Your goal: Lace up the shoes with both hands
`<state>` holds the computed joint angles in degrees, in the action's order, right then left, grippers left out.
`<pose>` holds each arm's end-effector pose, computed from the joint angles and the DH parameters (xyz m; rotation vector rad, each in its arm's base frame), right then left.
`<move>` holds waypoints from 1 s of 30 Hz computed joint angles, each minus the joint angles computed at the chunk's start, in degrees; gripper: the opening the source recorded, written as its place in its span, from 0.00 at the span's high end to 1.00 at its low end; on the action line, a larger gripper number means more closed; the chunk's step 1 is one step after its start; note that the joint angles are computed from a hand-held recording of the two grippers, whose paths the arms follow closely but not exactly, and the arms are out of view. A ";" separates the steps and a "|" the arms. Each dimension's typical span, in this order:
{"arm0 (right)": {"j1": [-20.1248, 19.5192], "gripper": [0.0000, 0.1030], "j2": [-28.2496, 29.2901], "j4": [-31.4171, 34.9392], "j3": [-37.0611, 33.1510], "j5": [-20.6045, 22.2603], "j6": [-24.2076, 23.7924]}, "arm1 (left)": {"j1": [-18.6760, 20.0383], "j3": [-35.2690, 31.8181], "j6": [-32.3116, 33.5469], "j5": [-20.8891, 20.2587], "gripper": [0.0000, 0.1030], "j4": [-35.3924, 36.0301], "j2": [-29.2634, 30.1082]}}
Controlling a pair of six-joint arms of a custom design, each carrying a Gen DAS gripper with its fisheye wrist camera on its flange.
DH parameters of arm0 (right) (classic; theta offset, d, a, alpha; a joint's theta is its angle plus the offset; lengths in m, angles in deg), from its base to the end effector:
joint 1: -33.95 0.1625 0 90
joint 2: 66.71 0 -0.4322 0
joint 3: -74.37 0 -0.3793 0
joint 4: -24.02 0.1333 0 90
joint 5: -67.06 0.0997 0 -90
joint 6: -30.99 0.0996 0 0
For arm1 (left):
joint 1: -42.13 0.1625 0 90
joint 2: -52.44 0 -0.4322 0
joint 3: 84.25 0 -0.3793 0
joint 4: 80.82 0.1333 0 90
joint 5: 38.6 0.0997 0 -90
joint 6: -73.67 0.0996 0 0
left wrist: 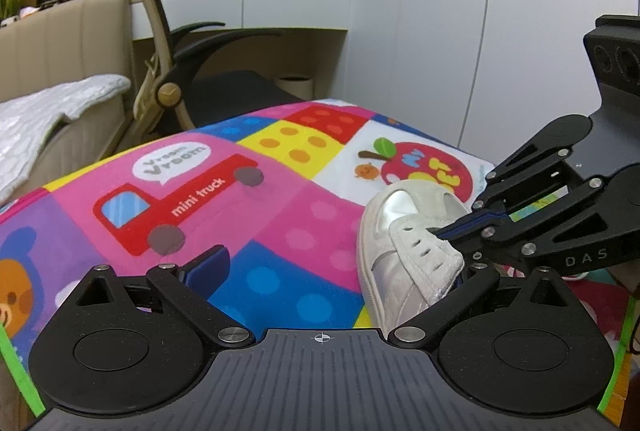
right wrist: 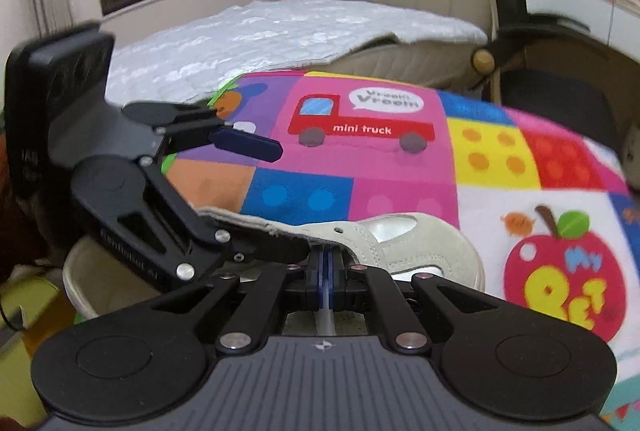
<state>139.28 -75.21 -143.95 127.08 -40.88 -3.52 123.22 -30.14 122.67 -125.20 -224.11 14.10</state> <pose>0.3197 -0.7780 -0.0615 1.0013 -2.4563 0.7231 0.0069 -0.8550 0.3094 1.3022 2.4106 -0.8463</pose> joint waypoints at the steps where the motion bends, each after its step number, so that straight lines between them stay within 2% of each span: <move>1: -0.19 0.98 -0.59 1.17 0.16 0.81 1.67 | -0.04 0.28 0.01 0.21 0.01 -0.39 -0.10; 6: -0.87 0.99 -4.84 1.11 4.41 4.11 7.55 | -0.18 1.17 -0.88 0.90 0.01 -1.20 -0.53; 11: -1.64 0.98 -8.83 -4.36 10.65 4.26 9.31 | -0.29 4.78 -3.11 1.99 0.01 -3.58 -2.93; 12: -1.98 0.94 -9.08 -5.79 11.20 3.98 10.53 | -0.32 5.54 -3.58 2.23 0.01 -4.07 -3.45; 14: -3.26 0.53 -8.87 -9.96 11.75 4.30 14.12 | -0.39 8.76 -5.25 2.55 0.01 -6.23 -5.56; 15: -4.22 0.17 -8.50 -12.61 11.99 5.56 15.91 | -0.44 10.72 -6.25 2.69 0.01 -7.56 -6.86; 16: -5.18 0.00 -8.09 -15.17 12.09 6.77 17.77 | -0.49 12.60 -7.26 2.85 0.02 -8.84 -8.12; 18: -7.10 0.00 -7.15 -19.46 12.11 9.97 21.93 | -0.53 16.74 -9.46 2.56 0.02 -11.59 -10.79; 20: -9.06 0.00 -6.21 -22.20 12.36 15.69 26.34 | -0.55 21.23 -12.74 1.52 0.01 -13.90 -13.53; 22: -10.60 0.00 -5.04 -23.55 12.06 22.32 28.13 | -0.88 25.66 -14.63 1.35 0.01 -15.72 -15.93; 23: -10.91 0.00 -4.27 -23.15 11.20 24.02 28.01 | -1.17 28.01 -14.69 1.73 0.01 -17.14 -16.96; 24: -11.01 0.00 -3.49 -22.36 10.17 24.81 27.70 | -1.42 29.85 -14.75 2.01 0.01 -18.26 -17.63; 26: -10.64 0.00 -1.73 -20.10 7.46 23.38 27.03 | -1.86 32.49 -15.13 2.72 0.01 -19.23 -18.38; 30: -10.70 0.00 -0.74 -13.11 5.01 23.34 30.29 | -3.05 33.92 -14.41 7.97 0.01 -20.94 -16.98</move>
